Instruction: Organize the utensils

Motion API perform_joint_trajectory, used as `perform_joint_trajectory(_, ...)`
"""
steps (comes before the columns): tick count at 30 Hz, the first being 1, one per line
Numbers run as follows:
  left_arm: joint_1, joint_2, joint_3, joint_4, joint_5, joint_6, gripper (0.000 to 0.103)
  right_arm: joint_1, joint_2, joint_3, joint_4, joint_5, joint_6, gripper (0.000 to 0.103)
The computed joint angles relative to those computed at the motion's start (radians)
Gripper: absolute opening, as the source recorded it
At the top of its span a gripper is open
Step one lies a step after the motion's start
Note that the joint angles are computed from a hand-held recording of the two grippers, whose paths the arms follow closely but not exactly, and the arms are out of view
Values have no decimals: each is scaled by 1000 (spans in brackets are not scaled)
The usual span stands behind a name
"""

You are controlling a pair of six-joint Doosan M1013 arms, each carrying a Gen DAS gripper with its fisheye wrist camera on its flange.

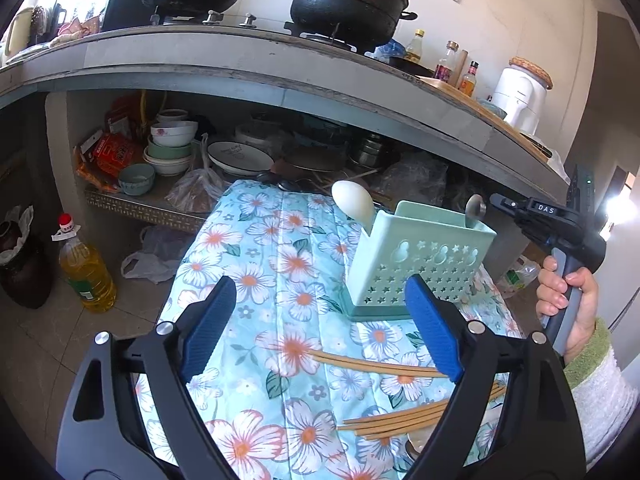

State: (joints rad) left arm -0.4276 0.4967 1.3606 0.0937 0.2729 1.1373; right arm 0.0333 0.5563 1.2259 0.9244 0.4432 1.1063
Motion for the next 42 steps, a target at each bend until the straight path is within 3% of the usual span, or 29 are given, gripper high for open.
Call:
perform_joint_trajectory(7, -6, 5, -6, -75, 18, 79, 84, 1, -85, 124, -4, -123, -14, 6)
perform_joint_trajectory(11, -10, 6, -8, -108, 30, 115, 85, 8, -130, 187, -119, -168, 61, 10)
perform_joint_trajectory(14, -14, 4, -3, -120, 28, 141, 85, 14, -173, 251, -152, -184, 50, 22)
perform_joint_trajectory(17, -18, 5, 1, -165, 28, 203, 85, 18, -209, 311, -110, -144, -44, 37)
perform_joint_trajectory(20, -20, 11, -2, -183, 46, 227, 85, 39, -233, 355, -249, -106, 36, 43)
perform_joint_trajectory(23, -23, 22, -12, -184, 85, 214, 85, 66, -243, 387, -372, -66, 122, 45)
perform_joint_trajectory(27, -22, 40, -24, -179, 166, 184, 85, 94, -242, 425, -317, 32, 85, 45)
perform_joint_trajectory(33, -19, 55, -24, -125, 255, 87, 85, 148, -224, 426, -277, 101, -43, 45)
perform_joint_trajectory(38, -10, 45, 4, -115, 257, 47, 85, 197, -211, 405, -442, 90, 1, 45)
perform_joint_trajectory(42, -3, 41, 20, -113, 261, 42, 85, 218, -207, 400, -609, 64, 126, 41)
